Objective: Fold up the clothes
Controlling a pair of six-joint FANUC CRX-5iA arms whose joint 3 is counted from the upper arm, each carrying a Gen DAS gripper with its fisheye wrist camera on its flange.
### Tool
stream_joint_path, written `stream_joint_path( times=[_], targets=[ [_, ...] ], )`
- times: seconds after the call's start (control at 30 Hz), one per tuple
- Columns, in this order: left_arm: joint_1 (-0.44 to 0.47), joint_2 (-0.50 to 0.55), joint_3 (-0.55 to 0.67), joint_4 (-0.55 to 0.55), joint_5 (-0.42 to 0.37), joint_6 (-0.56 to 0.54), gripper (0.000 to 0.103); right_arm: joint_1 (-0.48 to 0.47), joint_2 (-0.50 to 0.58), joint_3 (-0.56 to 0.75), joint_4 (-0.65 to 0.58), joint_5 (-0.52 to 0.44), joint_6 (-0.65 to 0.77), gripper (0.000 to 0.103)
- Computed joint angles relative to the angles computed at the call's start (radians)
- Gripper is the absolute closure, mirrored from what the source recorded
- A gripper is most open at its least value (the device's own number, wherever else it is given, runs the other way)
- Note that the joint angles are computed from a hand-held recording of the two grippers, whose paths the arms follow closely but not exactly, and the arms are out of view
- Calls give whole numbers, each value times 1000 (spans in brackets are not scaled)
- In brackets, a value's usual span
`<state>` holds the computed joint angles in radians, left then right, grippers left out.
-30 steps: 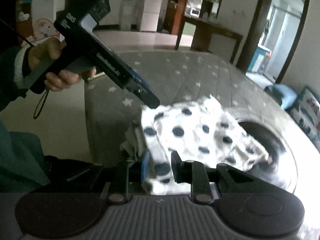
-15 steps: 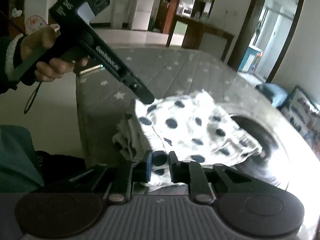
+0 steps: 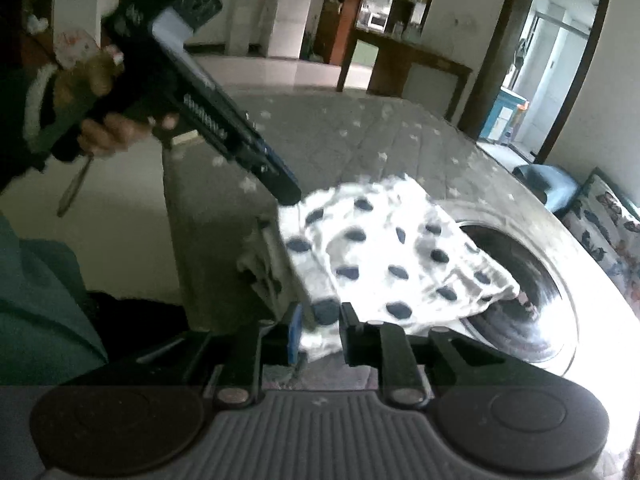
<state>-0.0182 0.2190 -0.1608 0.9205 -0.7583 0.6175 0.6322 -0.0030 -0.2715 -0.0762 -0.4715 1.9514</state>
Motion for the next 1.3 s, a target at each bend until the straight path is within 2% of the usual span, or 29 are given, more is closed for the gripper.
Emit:
stream_joint_path(
  times=[0.1,0.27,0.4,0.63,0.73,0.8,0.9,1.07,1.23,1.3],
  targets=[
    [-8,-2,3,29,20,-16,81,-17,-2,24,-45,11,19,84],
    [-45,39,40,54,41,-31,81,-28,65,74,-63,25,-60,84],
    [-59,95,100,-23,12,34,81,-32,108,94,-100,16,-63,84],
    [-43,112,101,-101,-17,80,80,-62,120,102,-200,1,-29,82],
    [-38,112,100,-106,-19,82,80,-76,117,119,-228,-28,-3,81],
    [-41,108,96,-90,-10,70,75,-87,114,132,-236,-36,-3,81],
    [-55,100,87,-48,14,35,65,-82,121,129,-142,14,-86,80],
    [-83,121,102,-15,-3,-11,65,-94,200,173,20,77,-267,80],
    [-89,136,110,-45,-28,8,65,-126,304,264,49,65,-362,80],
    [-86,133,102,-43,-31,-2,65,-132,335,274,97,66,-411,80]
  ],
)
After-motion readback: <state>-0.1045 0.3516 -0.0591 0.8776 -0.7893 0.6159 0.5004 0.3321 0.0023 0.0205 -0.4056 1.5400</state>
